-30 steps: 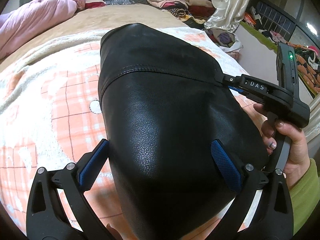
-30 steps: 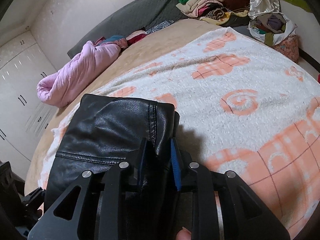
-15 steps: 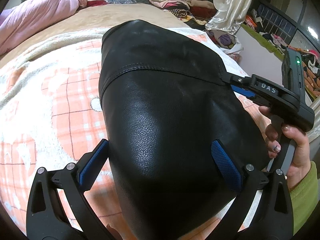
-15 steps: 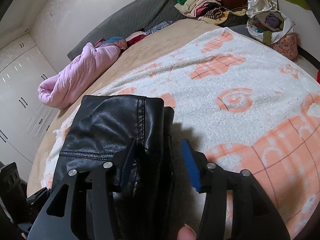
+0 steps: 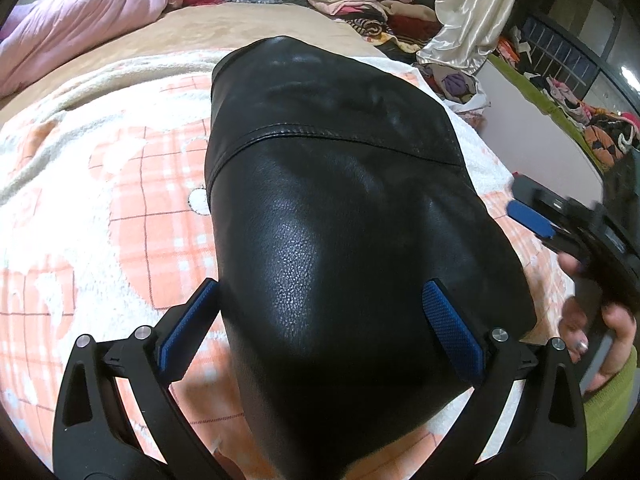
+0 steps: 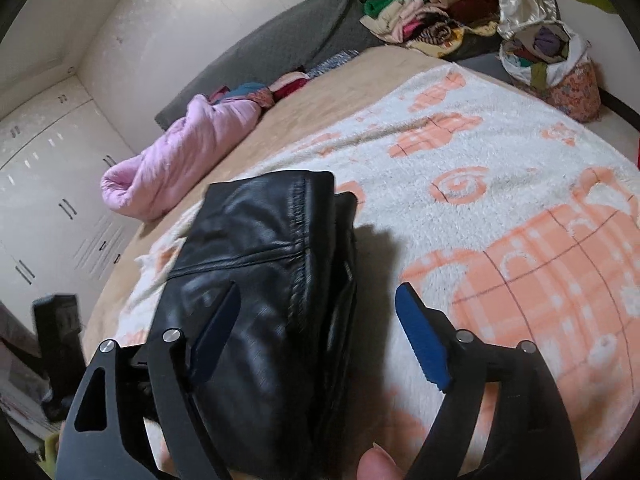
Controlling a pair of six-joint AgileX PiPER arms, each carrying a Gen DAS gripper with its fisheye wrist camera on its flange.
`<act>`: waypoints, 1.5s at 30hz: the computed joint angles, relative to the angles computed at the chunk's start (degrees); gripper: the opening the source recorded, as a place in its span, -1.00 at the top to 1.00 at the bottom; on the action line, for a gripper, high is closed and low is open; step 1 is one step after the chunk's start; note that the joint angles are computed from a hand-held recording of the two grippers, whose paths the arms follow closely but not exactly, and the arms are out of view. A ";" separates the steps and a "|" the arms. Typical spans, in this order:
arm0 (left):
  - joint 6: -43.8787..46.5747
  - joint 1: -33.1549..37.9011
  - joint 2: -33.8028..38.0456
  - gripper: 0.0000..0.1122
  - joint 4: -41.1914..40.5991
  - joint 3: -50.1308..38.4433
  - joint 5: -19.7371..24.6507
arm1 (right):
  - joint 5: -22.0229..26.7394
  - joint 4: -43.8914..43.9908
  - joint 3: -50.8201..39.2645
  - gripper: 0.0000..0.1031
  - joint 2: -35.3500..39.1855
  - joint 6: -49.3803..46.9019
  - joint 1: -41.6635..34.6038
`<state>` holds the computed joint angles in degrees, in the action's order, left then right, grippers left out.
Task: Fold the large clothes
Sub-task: 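Lower the jacket bundle onto the blanket with both tools, then open both tools and release the folded jacket on the blanket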
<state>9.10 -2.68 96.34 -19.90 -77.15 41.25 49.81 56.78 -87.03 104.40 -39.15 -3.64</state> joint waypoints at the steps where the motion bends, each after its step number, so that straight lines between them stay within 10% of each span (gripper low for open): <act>1: 0.06 0.08 -0.20 -0.68 -0.08 0.14 0.10 | 0.04 0.66 1.45 -0.53 -1.37 -1.05 -0.39; 10: 2.47 0.88 -2.91 -0.68 -1.76 2.03 1.02 | 1.73 2.32 10.24 -0.52 -5.96 -2.66 -0.55; 14: 2.42 1.14 -3.57 -0.68 -1.77 2.44 1.16 | 2.51 1.68 12.09 0.08 -5.82 -1.76 -0.08; 31: 4.95 2.72 -4.48 -0.68 -4.89 2.99 2.28 | -3.22 -4.97 13.87 0.16 -5.91 4.84 4.26; 45: 4.13 2.77 -7.53 -0.68 -2.46 2.82 4.00 | -9.99 -13.74 17.62 -0.77 -14.33 10.65 6.65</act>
